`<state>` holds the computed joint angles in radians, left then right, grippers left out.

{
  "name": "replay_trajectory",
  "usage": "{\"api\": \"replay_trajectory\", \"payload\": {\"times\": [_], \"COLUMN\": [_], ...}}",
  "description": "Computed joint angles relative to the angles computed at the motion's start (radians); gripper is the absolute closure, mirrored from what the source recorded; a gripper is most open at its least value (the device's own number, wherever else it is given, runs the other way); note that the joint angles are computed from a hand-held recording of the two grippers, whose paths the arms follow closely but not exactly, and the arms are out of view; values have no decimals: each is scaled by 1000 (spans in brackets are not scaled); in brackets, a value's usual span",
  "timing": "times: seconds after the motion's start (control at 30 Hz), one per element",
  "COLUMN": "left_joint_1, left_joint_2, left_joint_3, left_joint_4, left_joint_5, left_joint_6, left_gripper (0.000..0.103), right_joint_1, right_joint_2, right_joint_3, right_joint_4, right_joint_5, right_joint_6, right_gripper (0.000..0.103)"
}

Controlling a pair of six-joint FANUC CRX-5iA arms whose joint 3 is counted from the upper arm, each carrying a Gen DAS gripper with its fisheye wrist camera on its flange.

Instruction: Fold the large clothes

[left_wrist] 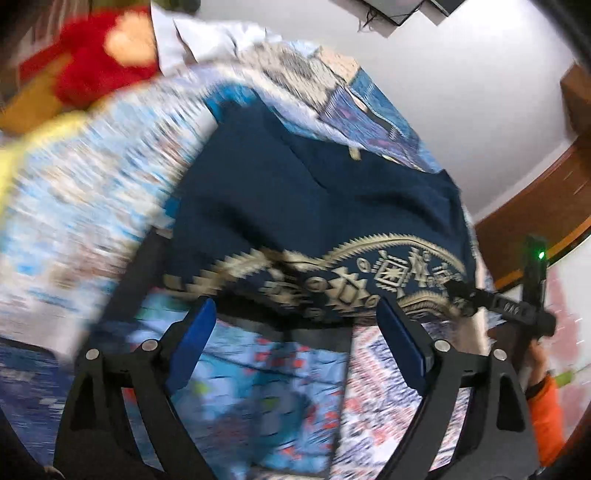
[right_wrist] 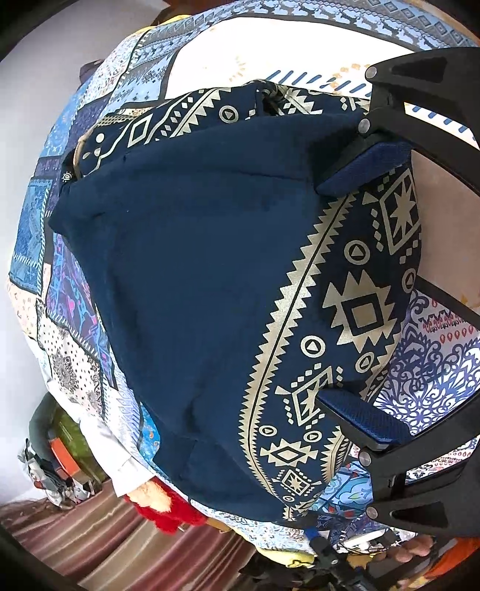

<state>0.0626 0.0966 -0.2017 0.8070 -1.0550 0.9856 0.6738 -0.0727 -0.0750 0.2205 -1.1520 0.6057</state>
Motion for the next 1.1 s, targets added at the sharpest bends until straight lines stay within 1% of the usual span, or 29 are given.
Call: {"api": "replay_trajectory", "payload": {"times": [0.1, 0.13, 0.17, 0.23, 0.3, 0.33, 0.37, 0.4, 0.43, 0.47, 0.5, 0.53, 0.57, 0.63, 0.77, 0.87, 0.93, 1.0, 1.1], "left_joint_1": [-14, -18, -22, -33, -43, -51, -59, -69, -87, -101, -119, -129, -141, -151, -152, -154, -160, -177, -219], "left_joint_2": [86, 104, 115, 132, 142, 152, 157, 156, 153, 157, 165, 159, 143, 114, 76, 68, 68, 78, 78], "left_joint_3": [-6, -17, -29, -32, -17, -3, 4, 22, 49, 92, 139, 156, 162, 163, 199, 243, 275, 310, 355], "left_joint_4": [113, 156, 193, 232, 222, 220, 225, 189, 100, -8, -105, -149, -180, -198, -227, -260, -291, -327, -406], "left_joint_5": [-28, -20, -3, 43, 100, 121, 137, 164, 210, 222, 221, 230, 252, 276, 273, 263, 259, 257, 267], "left_joint_6": [56, 73, 79, 92, 106, 109, 103, 120, 154, 206, 234, 247, 244, 220, 218, 235, 242, 251, 269], "left_gripper": [14, 14, 14, 14, 15, 18, 24, 31, 50, 61, 66, 72, 77, 81, 82, 82, 82, 82, 83], "right_joint_1": [7, 10, 9, 10, 8, 8, 6, 5, 4, 4, 4, 7, 13, 32, 73, 93, 94, 86, 77], "right_joint_2": [-10, -10, -13, -24, -33, -32, -33, -33, -33, -30, -26, -17, -2, 24, 56, 119, 168, 228, 244], "right_joint_3": [-11, -13, -17, -30, -40, -40, -41, -39, -38, -33, -27, -14, 8, 39, 77, 123, 158, 198, 202], "right_joint_4": [1, 2, 1, 1, 0, -1, -3, -5, -7, -8, -8, -6, 3, 44, 140, 192, 176, 131, 93], "right_joint_5": [9, 12, 17, 28, 40, 42, 44, 44, 42, 34, 25, 7, -22, -60, -28, -17, -22, -45, -33], "right_joint_6": [4, 5, 11, 21, 28, 29, 32, 34, 37, 38, 38, 37, 35, 23, 49, 89, 141, 192, 229], "right_gripper": [0, 0, 0, 0, 0, 0, 0, 0, 0, 0, 0, 0, 0, 0, 0, 0, 0, 0, 0]}}
